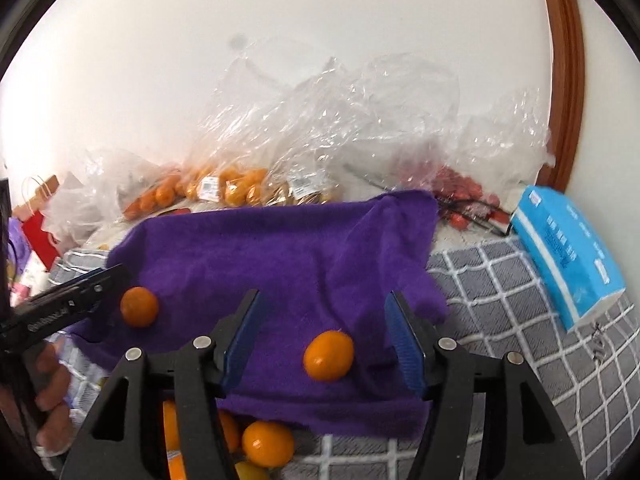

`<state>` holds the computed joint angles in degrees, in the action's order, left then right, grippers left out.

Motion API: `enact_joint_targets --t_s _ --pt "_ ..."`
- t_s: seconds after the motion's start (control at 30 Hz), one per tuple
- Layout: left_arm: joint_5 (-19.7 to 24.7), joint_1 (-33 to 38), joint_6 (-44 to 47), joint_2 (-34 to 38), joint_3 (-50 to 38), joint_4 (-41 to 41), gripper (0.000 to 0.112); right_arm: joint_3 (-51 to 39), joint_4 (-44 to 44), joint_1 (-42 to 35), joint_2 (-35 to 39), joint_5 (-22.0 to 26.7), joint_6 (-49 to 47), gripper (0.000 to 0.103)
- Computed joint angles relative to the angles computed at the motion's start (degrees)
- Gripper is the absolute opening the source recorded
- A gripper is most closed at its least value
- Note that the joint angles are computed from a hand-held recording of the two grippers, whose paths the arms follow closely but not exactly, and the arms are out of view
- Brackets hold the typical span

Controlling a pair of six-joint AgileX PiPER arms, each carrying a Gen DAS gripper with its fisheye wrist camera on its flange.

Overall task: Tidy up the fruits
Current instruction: 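Lower both oranges onto the towel and open both tools, then withdraw both tools from the towel back toward the fruit row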

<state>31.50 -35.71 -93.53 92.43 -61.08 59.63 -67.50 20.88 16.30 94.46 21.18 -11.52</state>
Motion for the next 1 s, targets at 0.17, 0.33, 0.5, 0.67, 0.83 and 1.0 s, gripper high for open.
enact_joint_targets --t_s 0.17,0.33,0.5,0.67,0.83,1.0 --pt "-2.1 0.2 1.5 -2.7 0.7 -1.1 0.065 4.9 5.5 -0.3 -5.1 2.7 -4.1 0.059" --pt "-0.5 -0.8 6.2 -5.7 -0.2 -4.8 0.065 11.7 0.8 3.2 -9.7 1.6 -1.0 0.043" --pt "1.6 -3.6 11.5 -10.9 1.8 -11.0 0.065 14.5 3.7 4.1 -9.8 2.1 -2.8 0.039" --pt "7.8 -8.4 11.2 -14.6 6.0 -10.7 0.065 14.8 4.7 4.6 -7.8 1.5 -3.2 0.039" --pt "8.0 -9.3 12.6 -17.2 11.4 -15.1 0.065 14.6 1.8 4.5 -6.9 0.1 -0.8 0.039" --pt "5.1 -8.7 13.6 -16.5 14.2 -18.9 0.065 13.6 9.0 1.7 -5.2 2.4 -8.3 0.039"
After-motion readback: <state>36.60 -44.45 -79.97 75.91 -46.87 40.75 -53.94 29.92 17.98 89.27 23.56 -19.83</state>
